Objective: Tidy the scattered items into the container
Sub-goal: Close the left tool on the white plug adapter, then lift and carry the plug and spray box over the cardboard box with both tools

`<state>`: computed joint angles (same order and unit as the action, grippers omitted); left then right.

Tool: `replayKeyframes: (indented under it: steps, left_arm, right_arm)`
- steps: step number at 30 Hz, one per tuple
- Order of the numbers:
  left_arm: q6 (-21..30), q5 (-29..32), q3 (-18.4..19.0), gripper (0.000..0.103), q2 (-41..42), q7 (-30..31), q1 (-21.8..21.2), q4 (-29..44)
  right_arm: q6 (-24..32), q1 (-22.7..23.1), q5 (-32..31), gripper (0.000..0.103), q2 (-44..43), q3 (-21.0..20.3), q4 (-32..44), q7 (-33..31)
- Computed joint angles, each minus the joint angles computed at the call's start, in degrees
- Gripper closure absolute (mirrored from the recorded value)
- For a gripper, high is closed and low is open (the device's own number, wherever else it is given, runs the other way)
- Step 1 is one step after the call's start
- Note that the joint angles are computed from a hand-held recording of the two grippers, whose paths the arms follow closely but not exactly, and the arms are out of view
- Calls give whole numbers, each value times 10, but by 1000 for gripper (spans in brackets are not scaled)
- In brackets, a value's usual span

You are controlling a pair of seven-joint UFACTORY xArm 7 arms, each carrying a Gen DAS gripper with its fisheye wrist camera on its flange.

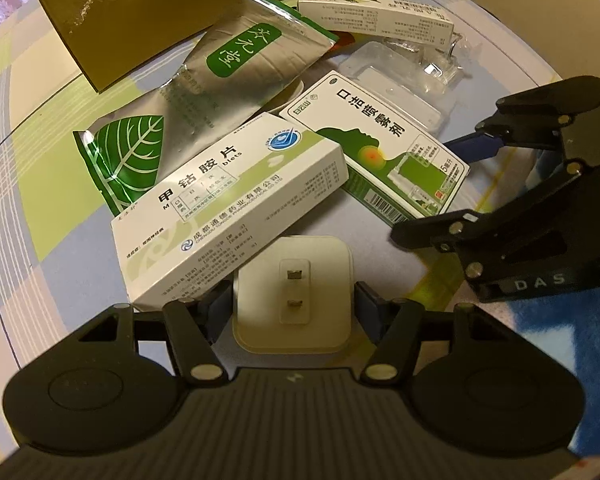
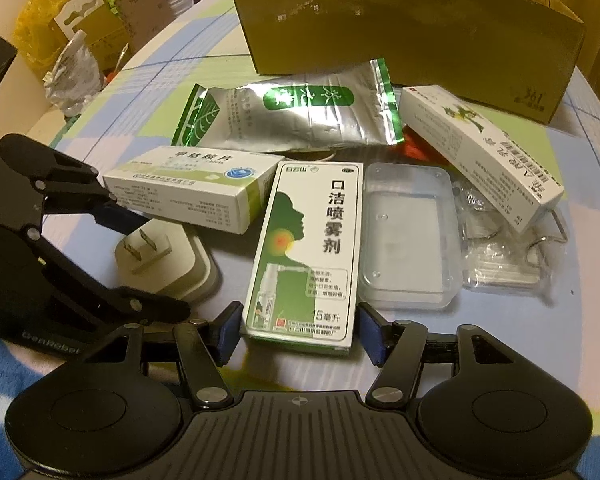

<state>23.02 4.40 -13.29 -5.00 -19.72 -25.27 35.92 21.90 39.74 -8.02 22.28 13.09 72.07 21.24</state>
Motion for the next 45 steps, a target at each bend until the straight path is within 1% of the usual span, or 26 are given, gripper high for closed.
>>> replayKeyframes:
  steps: [5, 10, 13, 15, 18, 23, 27, 30, 36, 40, 45]
  left_arm:
    - [2, 6, -3, 43, -6, -9, -1, 0]
    - [-8, -16, -2, 43, -26, -6, -7, -8]
    - [-12, -26, -5, 43, -39, -7, -11, -11]
    - [-14, -22, -10, 43, -44, -15, -12, -10]
    - [-17, -8, -17, 43, -49, -33, -12, -10]
    - [-25, -4, -16, 43, -36, -38, -14, -5]
    - [-29, -3, -13, 43, -36, -36, -14, -9]
    - [-24, 26, -20, 43, -48, -50, -7, -12]
    - [-35, 52, -23, 43, -86, -77, 8, -34]
    - [-62, 65, -26, 43, -109, -103, 29, -60]
    - [-107, 113, -52, 43, -113, -175, 85, -84]
  right_arm:
    - [-12, 4, -8, 48, -7, -6, -9, 12]
    - [-33, -18, 25, 50, -42, 11, -43, 5]
    - [-44, -22, 30, 51, -69, 13, -66, 10]
    - [-55, -21, 23, 51, -87, 9, -82, 19]
    - [-47, -16, -5, 51, -96, 4, -85, 29]
    - [10, -23, 2, 50, -68, 18, -53, -9]
    - [41, -31, 31, 50, -45, 24, -28, -32]
    - [56, -31, 43, 49, -30, 24, -10, -46]
    - [62, -31, 64, 46, -8, 28, 18, -74]
    - [67, -17, 53, 44, 13, 16, 45, -72]
    - [77, 10, 9, 42, 40, -8, 81, -50]
